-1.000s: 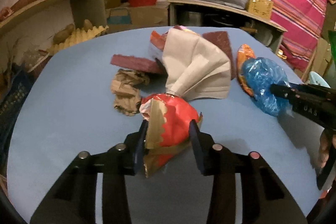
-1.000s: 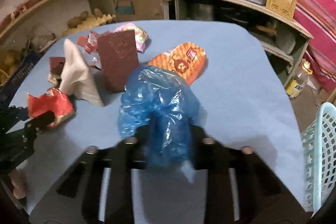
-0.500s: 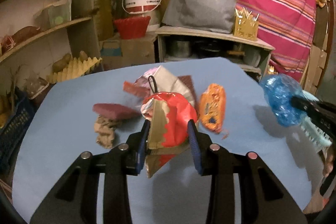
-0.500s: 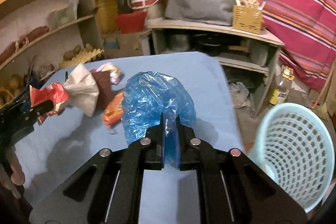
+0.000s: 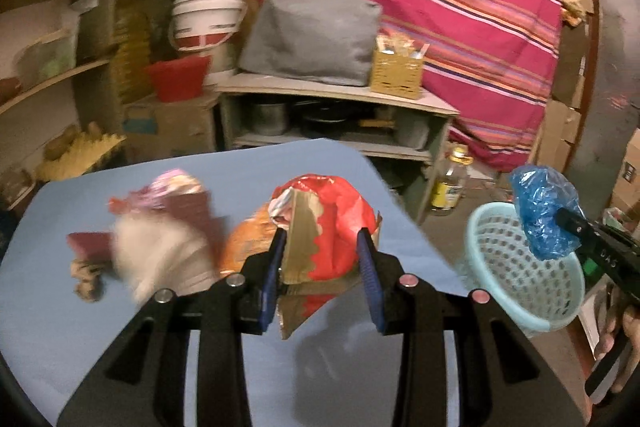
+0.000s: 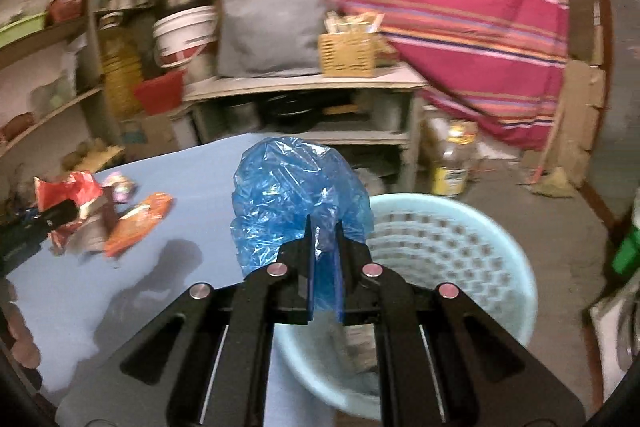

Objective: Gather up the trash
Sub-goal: 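Carry both items over the basket and open both tools to drop them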

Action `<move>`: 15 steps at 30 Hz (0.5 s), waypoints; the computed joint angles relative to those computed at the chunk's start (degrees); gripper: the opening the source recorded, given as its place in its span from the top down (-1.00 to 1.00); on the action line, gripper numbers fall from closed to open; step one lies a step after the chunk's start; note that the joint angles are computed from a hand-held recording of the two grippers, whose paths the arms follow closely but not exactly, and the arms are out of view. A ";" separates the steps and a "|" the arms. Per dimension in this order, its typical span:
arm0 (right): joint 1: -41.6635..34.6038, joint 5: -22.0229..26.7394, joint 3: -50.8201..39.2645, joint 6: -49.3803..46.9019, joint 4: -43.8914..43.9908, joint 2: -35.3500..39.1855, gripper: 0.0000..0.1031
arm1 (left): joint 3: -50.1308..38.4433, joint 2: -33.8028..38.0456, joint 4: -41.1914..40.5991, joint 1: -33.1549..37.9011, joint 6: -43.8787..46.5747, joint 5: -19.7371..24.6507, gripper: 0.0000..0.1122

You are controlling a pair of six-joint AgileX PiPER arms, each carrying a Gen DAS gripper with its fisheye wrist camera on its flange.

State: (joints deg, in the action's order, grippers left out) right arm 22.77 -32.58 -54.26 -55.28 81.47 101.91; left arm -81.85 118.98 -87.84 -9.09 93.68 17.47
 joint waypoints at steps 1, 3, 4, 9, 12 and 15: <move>-0.71 -0.74 1.48 0.39 -0.28 -0.90 0.84 | -0.22 0.04 0.16 -1.19 -0.55 -0.13 0.36; -2.61 -1.34 3.45 0.59 -0.35 -2.00 0.84 | -1.03 0.32 0.63 -3.65 -1.67 -0.50 0.36; -3.42 -1.31 4.26 1.07 -0.65 -2.39 0.84 | -1.20 0.32 0.15 -4.77 -1.13 -0.95 0.36; -9.03 1.36 10.34 9.11 -7.14 -5.64 0.84 | -3.88 1.49 2.46 -10.18 -3.98 -2.00 0.36; -11.08 2.76 12.00 12.42 -10.07 -6.49 0.84 | -6.66 3.13 6.75 -12.76 -9.54 -1.04 0.36; -12.79 3.77 12.78 14.78 -12.46 -6.79 0.84 | -8.87 4.77 11.20 -14.73 -14.67 -0.29 0.36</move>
